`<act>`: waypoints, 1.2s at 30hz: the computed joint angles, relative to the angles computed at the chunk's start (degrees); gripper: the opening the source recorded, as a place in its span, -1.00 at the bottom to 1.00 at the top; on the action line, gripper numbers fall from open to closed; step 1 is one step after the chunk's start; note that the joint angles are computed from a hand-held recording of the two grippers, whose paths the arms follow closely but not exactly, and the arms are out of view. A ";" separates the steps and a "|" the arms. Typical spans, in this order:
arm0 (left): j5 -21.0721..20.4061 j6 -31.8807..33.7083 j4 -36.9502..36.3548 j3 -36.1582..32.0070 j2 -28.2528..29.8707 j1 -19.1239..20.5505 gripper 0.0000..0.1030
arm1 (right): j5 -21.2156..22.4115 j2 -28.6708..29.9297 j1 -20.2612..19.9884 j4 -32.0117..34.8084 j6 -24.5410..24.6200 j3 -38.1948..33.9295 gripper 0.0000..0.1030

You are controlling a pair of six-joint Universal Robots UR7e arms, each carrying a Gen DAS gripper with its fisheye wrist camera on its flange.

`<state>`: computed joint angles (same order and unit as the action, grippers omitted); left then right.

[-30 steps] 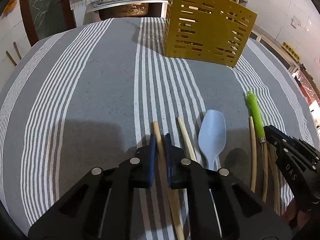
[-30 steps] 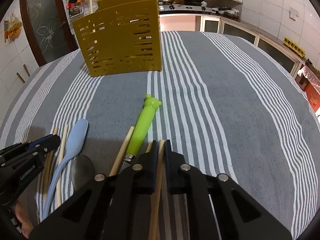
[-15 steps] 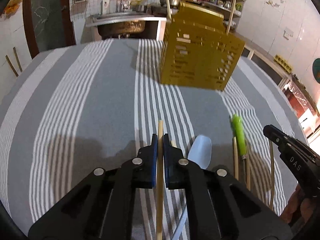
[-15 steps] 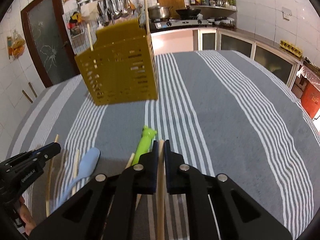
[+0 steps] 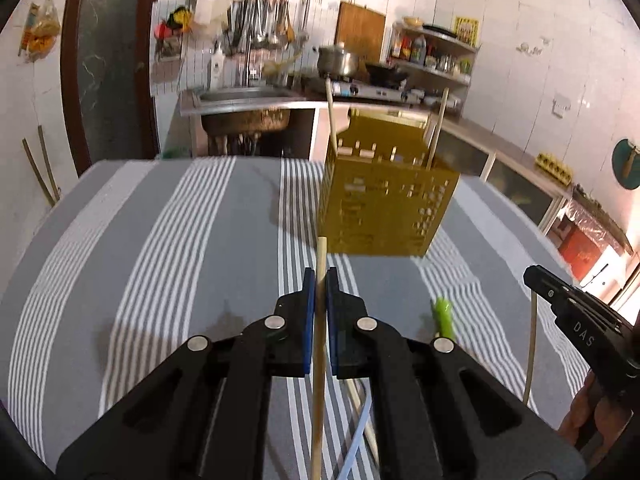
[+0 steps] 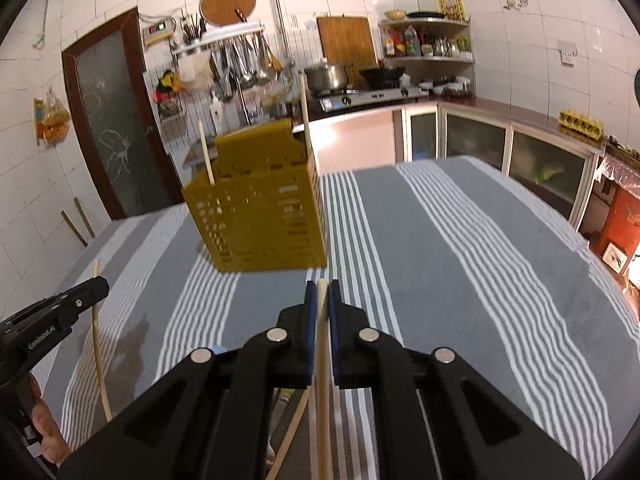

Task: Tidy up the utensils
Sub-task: 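Raise both held chopsticks up over the basket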

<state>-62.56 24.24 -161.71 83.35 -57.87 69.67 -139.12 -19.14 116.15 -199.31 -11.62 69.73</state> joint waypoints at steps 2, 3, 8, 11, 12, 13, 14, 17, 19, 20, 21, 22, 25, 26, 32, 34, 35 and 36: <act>-0.71 0.76 -1.77 0.60 -0.59 -0.30 -0.92 | 0.20 -0.13 0.37 -1.90 -1.36 -0.01 -0.88; -1.06 1.39 -3.07 1.03 -0.88 -0.50 -0.92 | 0.27 -0.17 0.52 -2.72 -1.91 0.05 -0.88; -1.92 2.58 -5.92 2.03 -1.73 -1.14 -0.92 | 0.41 0.67 1.44 -8.77 -7.03 -1.04 -0.88; -2.39 2.69 -6.61 2.21 -1.98 -1.34 -0.92 | 0.47 1.25 1.96 -11.62 -9.44 -1.90 -0.88; -2.55 2.96 -6.99 2.21 -2.06 -1.44 -0.92 | 0.45 1.70 2.21 -13.17 -11.06 -2.64 -0.88; -2.62 3.20 -7.43 2.28 -2.06 -1.54 -0.92 | 0.48 1.90 2.39 -13.99 -12.07 -3.14 -0.88; -2.67 3.59 -8.05 2.31 -2.03 -1.67 -0.92 | 0.52 2.17 2.53 -14.77 -12.90 -3.57 -0.88; -2.96 4.96 -9.65 2.15 -1.81 -1.96 -0.92 | 0.66 2.74 2.94 -16.33 -15.72 -5.12 -0.88; -3.27 4.90 -9.34 1.57 -1.65 -1.92 -0.92 | 0.96 2.95 3.02 -16.66 -16.86 -6.13 -0.88; -3.37 4.81 -9.24 1.26 -1.54 -1.88 -0.92 | 1.12 2.99 2.99 -16.91 -17.27 -6.57 -0.88; -3.41 4.83 -9.29 1.02 -1.43 -1.87 -0.92 | 1.23 2.98 2.98 -16.95 -17.39 -6.89 -0.88; -3.45 4.88 -9.21 0.69 -1.30 -1.87 -0.92 | 1.30 3.02 2.93 -17.02 -17.59 -7.28 -0.88; -3.63 5.10 -9.25 0.11 -0.96 -1.90 -0.92 | 1.47 3.26 2.78 -16.74 -18.14 -8.54 -0.88; -3.76 5.20 -9.24 -0.20 -0.83 -1.95 -0.92 | 1.48 3.55 2.78 -16.80 -18.52 -9.20 -0.88; -4.81 6.29 -9.27 -3.13 0.53 -2.63 -0.92 | 2.61 5.20 2.80 -15.63 -21.29 -15.07 -0.88; -5.30 6.27 -8.86 -4.85 1.19 -3.12 -0.92 | 3.44 6.17 2.89 -14.71 -22.58 -18.39 -0.88; -5.77 6.18 -8.49 -6.06 1.60 -3.34 -0.92 | 3.83 6.64 2.88 -14.30 -23.13 -19.88 -0.88; -6.50 6.20 -8.20 -7.66 2.07 -3.63 -0.92 | 4.50 7.48 2.92 -13.29 -23.90 -22.73 -0.88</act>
<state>-69.06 30.43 -169.91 75.69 -55.79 66.04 -134.62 -11.66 119.07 -212.59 -35.52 47.00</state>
